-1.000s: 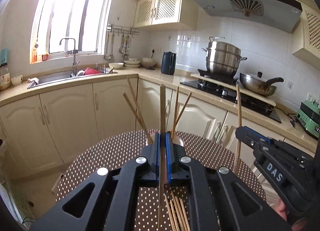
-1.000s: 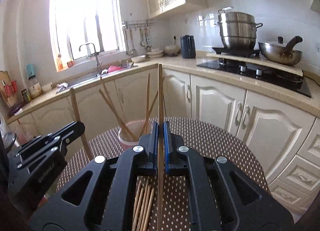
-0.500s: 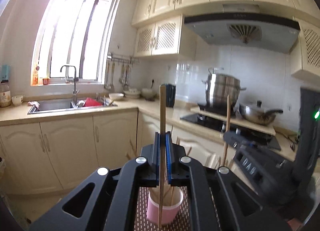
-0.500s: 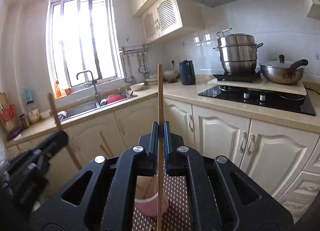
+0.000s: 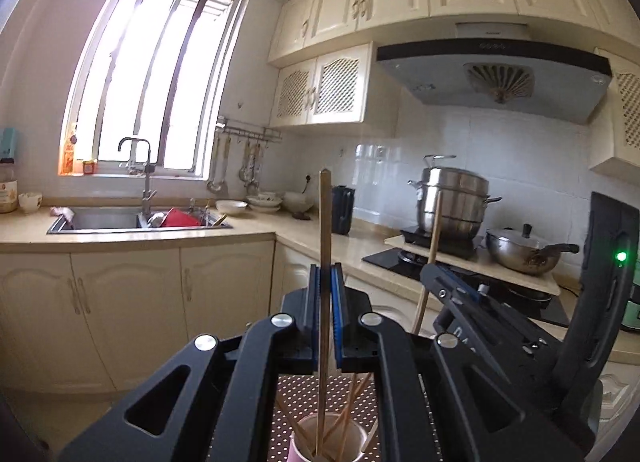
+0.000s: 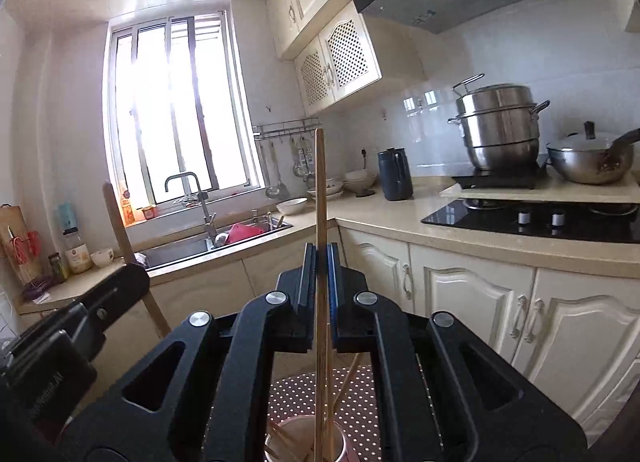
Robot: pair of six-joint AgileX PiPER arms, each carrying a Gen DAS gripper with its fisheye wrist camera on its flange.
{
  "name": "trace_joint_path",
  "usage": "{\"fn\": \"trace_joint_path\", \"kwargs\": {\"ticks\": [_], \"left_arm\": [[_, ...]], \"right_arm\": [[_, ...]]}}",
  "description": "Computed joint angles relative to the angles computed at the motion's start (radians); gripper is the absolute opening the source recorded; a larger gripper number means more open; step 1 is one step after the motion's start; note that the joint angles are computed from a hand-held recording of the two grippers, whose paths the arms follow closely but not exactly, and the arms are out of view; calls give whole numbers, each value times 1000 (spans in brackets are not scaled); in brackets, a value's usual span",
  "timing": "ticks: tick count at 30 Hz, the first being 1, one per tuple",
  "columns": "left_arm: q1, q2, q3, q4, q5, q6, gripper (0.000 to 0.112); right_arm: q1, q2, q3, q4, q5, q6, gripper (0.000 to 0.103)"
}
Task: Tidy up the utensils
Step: 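Raise both chopsticks over the pink cup and lower them into it, then open both grippers to release the chopsticks into the pink cup, then move both open grippers back down to the remaining chopsticks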
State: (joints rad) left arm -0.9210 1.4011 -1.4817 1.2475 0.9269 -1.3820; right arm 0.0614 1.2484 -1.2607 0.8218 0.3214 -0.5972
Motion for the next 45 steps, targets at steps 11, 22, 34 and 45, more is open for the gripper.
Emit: {"fn": "trace_joint_path", "kwargs": {"ticks": [11, 22, 34, 45], "left_arm": [[103, 48, 95, -102, -111, 23, 6], [91, -9, 223, -110, -75, 26, 33], [63, -80, 309, -145, -31, 9, 38], [-17, -131, 389, -163, 35, -36, 44]], "right_arm": [[-12, 71, 41, 42, 87, -110, 6], [-51, 23, 128, -164, 135, 16, 59], [-84, -36, 207, -207, 185, 43, 62], [-113, -131, 313, -265, 229, 84, 74]]}}
